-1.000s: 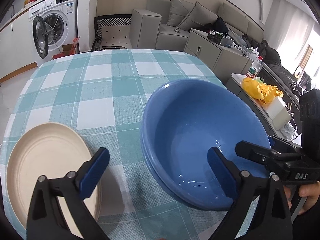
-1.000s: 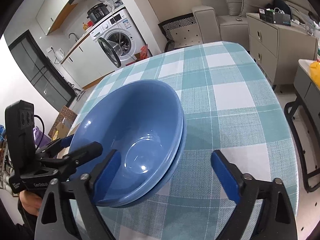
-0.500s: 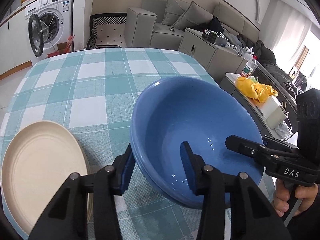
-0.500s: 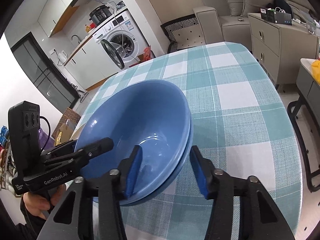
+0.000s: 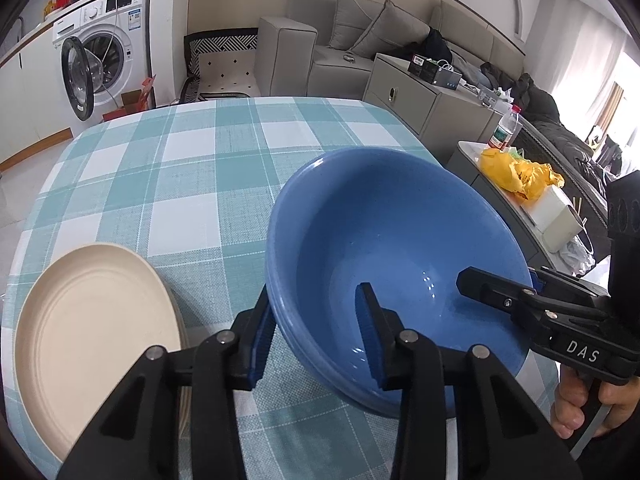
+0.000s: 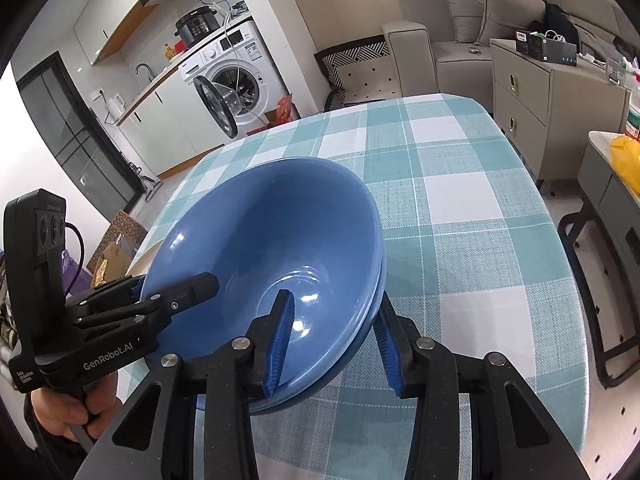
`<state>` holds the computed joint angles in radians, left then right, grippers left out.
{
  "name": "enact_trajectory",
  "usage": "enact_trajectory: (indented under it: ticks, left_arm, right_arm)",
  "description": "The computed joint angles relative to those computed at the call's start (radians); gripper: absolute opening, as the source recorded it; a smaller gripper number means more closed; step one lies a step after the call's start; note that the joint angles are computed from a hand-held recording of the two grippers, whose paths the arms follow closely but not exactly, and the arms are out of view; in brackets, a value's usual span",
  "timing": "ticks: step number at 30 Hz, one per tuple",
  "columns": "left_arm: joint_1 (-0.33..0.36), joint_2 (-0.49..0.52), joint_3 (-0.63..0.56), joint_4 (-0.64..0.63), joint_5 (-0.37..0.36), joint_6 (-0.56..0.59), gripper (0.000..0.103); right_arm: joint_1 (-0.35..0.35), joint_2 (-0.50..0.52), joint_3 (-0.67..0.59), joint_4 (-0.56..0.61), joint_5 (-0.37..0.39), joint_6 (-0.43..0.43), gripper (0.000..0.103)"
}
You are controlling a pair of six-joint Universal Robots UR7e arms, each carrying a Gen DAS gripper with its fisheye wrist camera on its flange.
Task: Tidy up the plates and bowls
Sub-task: 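Lift the nested blue bowls with both tools and carry them over the cream plates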
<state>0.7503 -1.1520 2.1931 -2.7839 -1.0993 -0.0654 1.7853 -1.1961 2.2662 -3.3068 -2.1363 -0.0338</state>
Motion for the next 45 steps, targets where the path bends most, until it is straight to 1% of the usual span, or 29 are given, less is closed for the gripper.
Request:
enact_trajectory:
  ticks: [7,18,24,32,37,45]
  left_arm:
    - [-0.015,-0.023,0.009,-0.003,0.009,-0.004,0.038]
    - [-0.055,-0.087,0.004,0.014,0.049,0.000,0.038]
    - [-0.074,-0.130,-0.007,0.037,0.079,0.007,0.038]
    - [-0.080,-0.187,-0.026,0.076,0.122,0.015,0.038]
    - [-0.081,-0.227,-0.034,0.106,0.162,0.020,0.038]
    - [-0.068,-0.281,-0.038,0.143,0.226,0.016,0.038]
  right_arm:
    - [0.019,-0.008,-0.001,-0.005,-0.013,0.001,0.041]
    - [0.101,-0.018,-0.032,0.018,-0.065,0.006,0.041]
    - [0.171,-0.016,-0.081,0.063,-0.113,0.008,0.041]
    - [0.257,0.010,-0.173,0.176,-0.158,0.049,0.041]
    - [0.297,0.040,-0.228,0.214,-0.163,0.050,0.041]
    - [0.340,0.105,-0.324,0.283,-0.138,0.056,0.040]
